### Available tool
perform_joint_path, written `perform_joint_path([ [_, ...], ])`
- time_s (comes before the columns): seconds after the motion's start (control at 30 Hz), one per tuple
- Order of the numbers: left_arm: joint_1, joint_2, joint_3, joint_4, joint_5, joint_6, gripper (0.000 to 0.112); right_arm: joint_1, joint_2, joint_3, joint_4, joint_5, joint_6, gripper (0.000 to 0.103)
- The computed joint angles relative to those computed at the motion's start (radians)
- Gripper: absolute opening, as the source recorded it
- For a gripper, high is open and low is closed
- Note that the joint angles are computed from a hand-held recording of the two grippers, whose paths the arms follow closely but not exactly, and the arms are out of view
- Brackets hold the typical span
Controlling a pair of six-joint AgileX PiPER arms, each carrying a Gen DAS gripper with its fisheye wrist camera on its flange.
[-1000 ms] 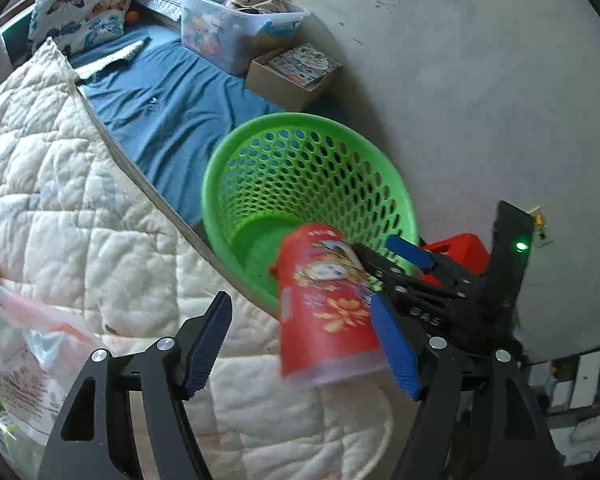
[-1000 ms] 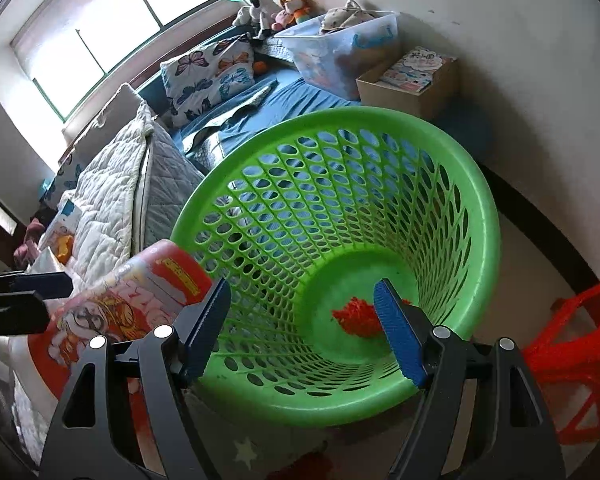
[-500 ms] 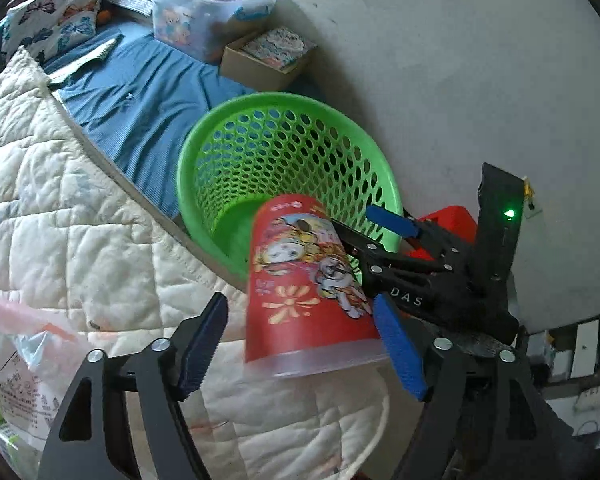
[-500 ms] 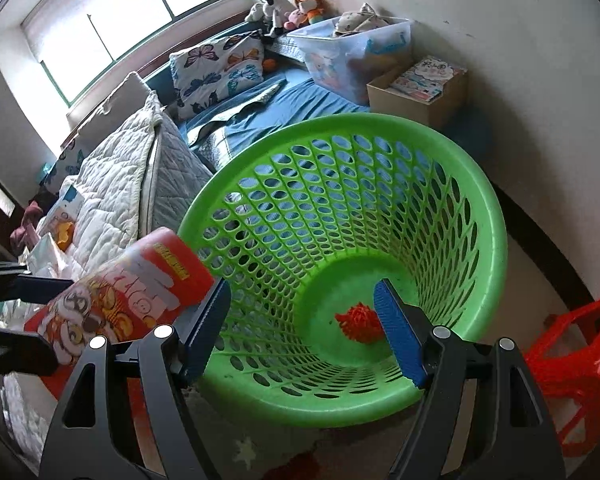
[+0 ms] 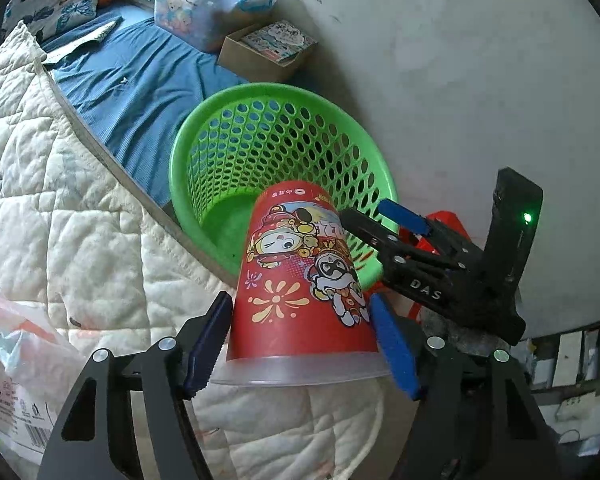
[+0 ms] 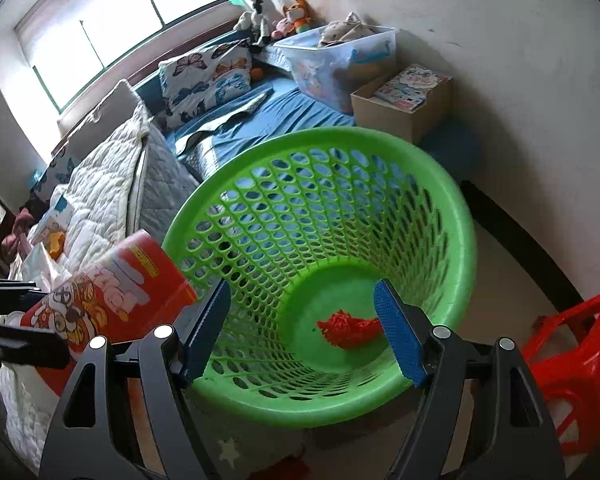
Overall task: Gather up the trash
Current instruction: 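Carry the red paper cup with the left gripper and drop it into the green basket, then grasp the clear plastic bag with the right gripper while the left gripper grasps the white cup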
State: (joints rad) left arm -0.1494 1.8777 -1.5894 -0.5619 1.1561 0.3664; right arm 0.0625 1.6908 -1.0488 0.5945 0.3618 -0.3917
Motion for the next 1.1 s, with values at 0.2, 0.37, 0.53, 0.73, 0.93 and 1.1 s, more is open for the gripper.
perform_joint_path([
  [0.2,-0.043,0.078,-0.141,0.016,0.0,-0.1,0.068,-0.03,-0.019,-0.004,-0.049,0.002,0.05,0.074],
  [0.37,-0.117,0.197,-0.353,0.076,0.023,-0.214,0.069,-0.062,-0.048,0.016,-0.029,0.004,0.024,0.074],
  [0.53,-0.141,0.25,-0.438,0.06,0.035,-0.259,0.073,-0.087,-0.085,0.055,-0.001,-0.003,-0.022,0.074],
  [0.73,-0.127,0.111,-0.263,0.042,-0.066,-0.201,0.079,-0.09,-0.137,0.104,0.064,-0.003,-0.088,0.074],
  [0.93,-0.07,-0.164,0.056,0.062,-0.223,-0.103,0.079,-0.021,-0.229,0.159,0.038,0.004,-0.062,0.075],
  [1.1,0.06,-0.369,0.262,0.035,-0.258,-0.019,0.079,0.082,-0.296,0.177,-0.009,0.02,0.003,0.077],
])
